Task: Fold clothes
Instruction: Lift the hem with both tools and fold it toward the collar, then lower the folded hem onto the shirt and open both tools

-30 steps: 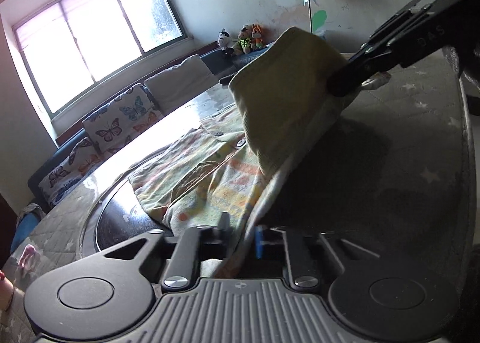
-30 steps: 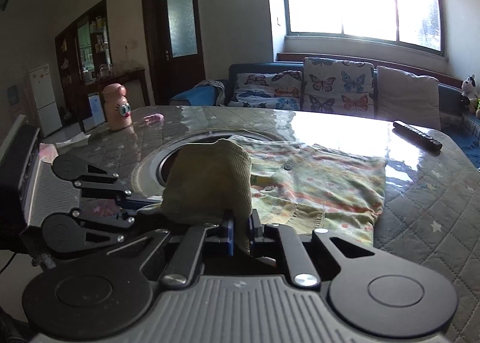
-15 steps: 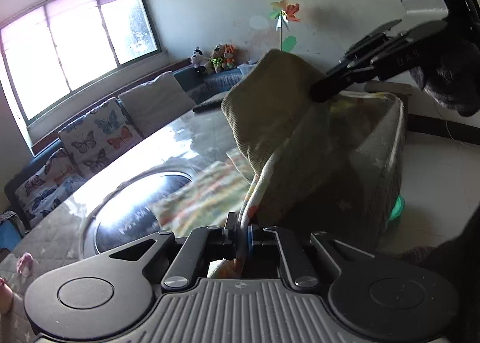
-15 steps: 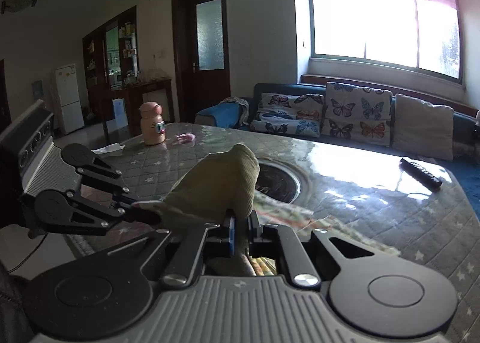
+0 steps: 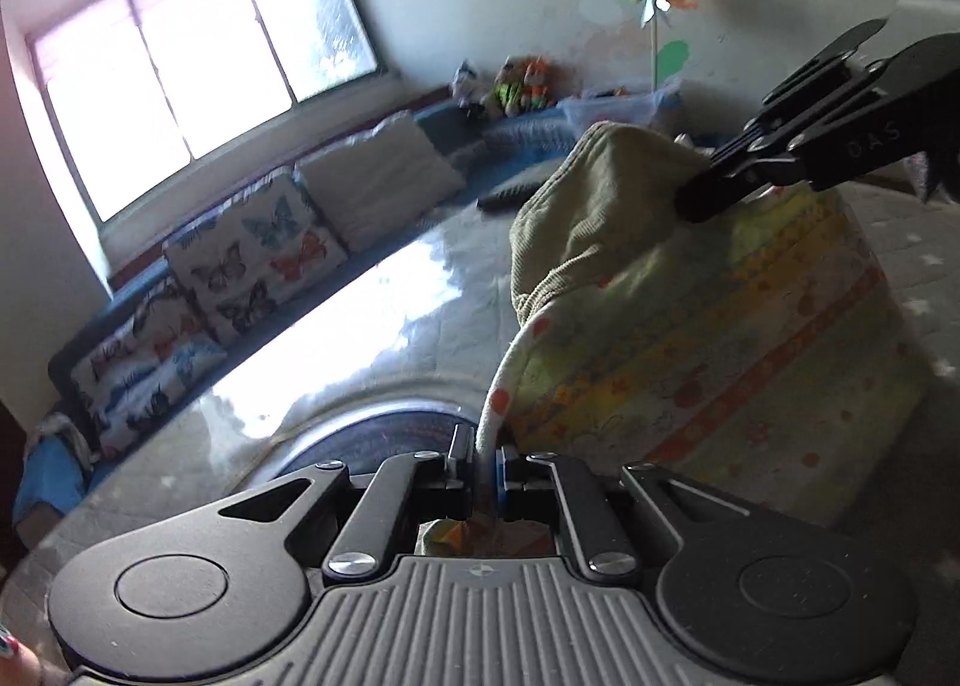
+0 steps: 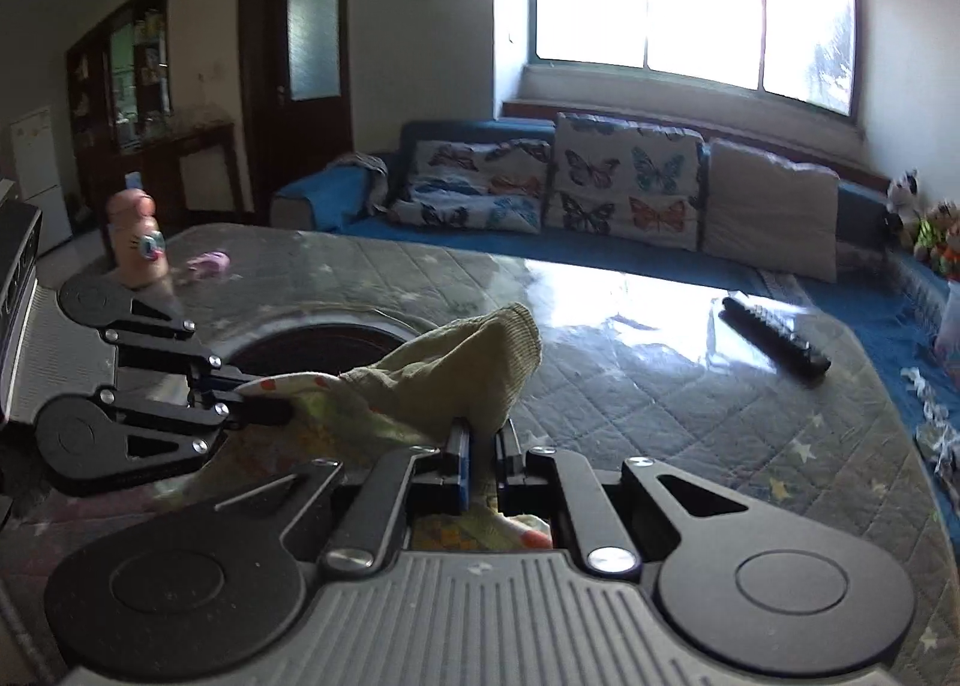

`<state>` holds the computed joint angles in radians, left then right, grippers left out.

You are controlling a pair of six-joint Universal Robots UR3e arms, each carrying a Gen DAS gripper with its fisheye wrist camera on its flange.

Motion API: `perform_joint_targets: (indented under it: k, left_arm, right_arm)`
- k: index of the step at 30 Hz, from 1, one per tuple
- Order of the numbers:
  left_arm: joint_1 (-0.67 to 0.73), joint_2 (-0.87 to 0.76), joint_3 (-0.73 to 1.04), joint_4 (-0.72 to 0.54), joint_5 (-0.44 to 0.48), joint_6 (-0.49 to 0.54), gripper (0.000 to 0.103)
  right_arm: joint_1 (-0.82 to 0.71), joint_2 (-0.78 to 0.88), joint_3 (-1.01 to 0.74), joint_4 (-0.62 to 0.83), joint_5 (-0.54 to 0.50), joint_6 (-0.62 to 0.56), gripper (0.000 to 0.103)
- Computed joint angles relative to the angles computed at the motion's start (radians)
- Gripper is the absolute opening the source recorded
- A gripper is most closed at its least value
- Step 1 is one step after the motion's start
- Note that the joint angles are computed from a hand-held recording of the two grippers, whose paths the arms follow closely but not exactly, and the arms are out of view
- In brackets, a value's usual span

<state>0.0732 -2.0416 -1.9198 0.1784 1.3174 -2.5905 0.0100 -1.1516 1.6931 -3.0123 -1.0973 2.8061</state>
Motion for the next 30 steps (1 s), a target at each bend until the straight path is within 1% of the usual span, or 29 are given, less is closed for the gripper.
perform_joint_targets:
  k: [1,2,3,4,5,6,8,10,11,12,13,14,16,18,21,26,28,30]
  left_arm:
    - [-0.006,-0.041,0.045,-0.023,0.016,-0.021,0.008]
    - [-0.011,-0.074,0.073,-0.030,0.031,-0.042,0.010]
    - [-0.013,-0.098,0.096,-0.044,0.043,-0.063,0.012]
    - [-0.013,-0.117,0.116,-0.059,0.050,-0.079,0.013]
    - [-0.013,-0.127,0.123,-0.059,0.057,-0.089,0.016]
    - [-0.012,-0.135,0.127,-0.053,0.065,-0.098,0.024]
    - [-0.004,-0.137,0.113,-0.026,0.067,-0.101,0.030]
    - [0.002,-0.136,0.101,-0.003,0.071,-0.103,0.031]
    - [0.003,-0.136,0.097,0.004,0.077,-0.105,0.034]
    - [0.002,-0.138,0.098,0.009,0.085,-0.111,0.037]
    - [0.000,-0.141,0.100,0.013,0.094,-0.118,0.038]
    - [0.000,-0.143,0.101,0.014,0.103,-0.127,0.039]
    - [-0.001,-0.146,0.106,0.013,0.119,-0.145,0.041]
    - [0.003,-0.144,0.099,0.017,0.131,-0.157,0.042]
    - [0.015,-0.131,0.079,0.025,0.146,-0.164,0.042]
    - [0.032,-0.105,0.059,0.025,0.195,-0.192,0.042]
    - [0.046,-0.083,0.052,0.007,0.176,-0.215,0.040]
    - [0.058,-0.055,0.048,-0.023,0.119,-0.233,0.037]
  right_arm:
    - [0.022,0.067,-0.063,0.008,-0.047,0.025,0.007]
    - [0.029,0.093,-0.083,0.004,-0.059,0.029,0.008]
    - [0.048,0.153,-0.124,-0.015,-0.102,0.041,0.010]
    - [0.056,0.185,-0.144,-0.033,-0.122,0.049,0.011]
    - [0.060,0.204,-0.147,-0.056,-0.140,0.056,0.012]
    - [0.064,0.223,-0.150,-0.079,-0.158,0.063,0.015]
    - [0.054,0.211,-0.104,-0.116,-0.149,0.076,0.017]
    - [0.044,0.190,-0.040,-0.169,-0.143,0.079,0.019]
    - [0.040,0.175,0.000,-0.203,-0.142,0.077,0.021]
    - [0.035,0.161,0.040,-0.237,-0.140,0.075,0.028]
    - [0.032,0.145,0.073,-0.250,-0.138,0.081,0.032]
    - [0.028,0.130,0.106,-0.262,-0.135,0.088,0.032]
    - [0.015,0.111,0.156,-0.273,-0.116,0.093,0.032]
    - [0.003,0.128,0.159,-0.255,-0.116,0.088,0.032]
    - [-0.013,0.181,0.128,-0.241,-0.152,0.123,0.032]
    - [-0.060,0.191,0.139,-0.266,-0.171,0.173,0.031]
    - [-0.070,0.185,0.130,-0.274,-0.180,0.192,0.032]
    - [-0.070,0.179,0.127,-0.286,-0.156,0.206,0.032]
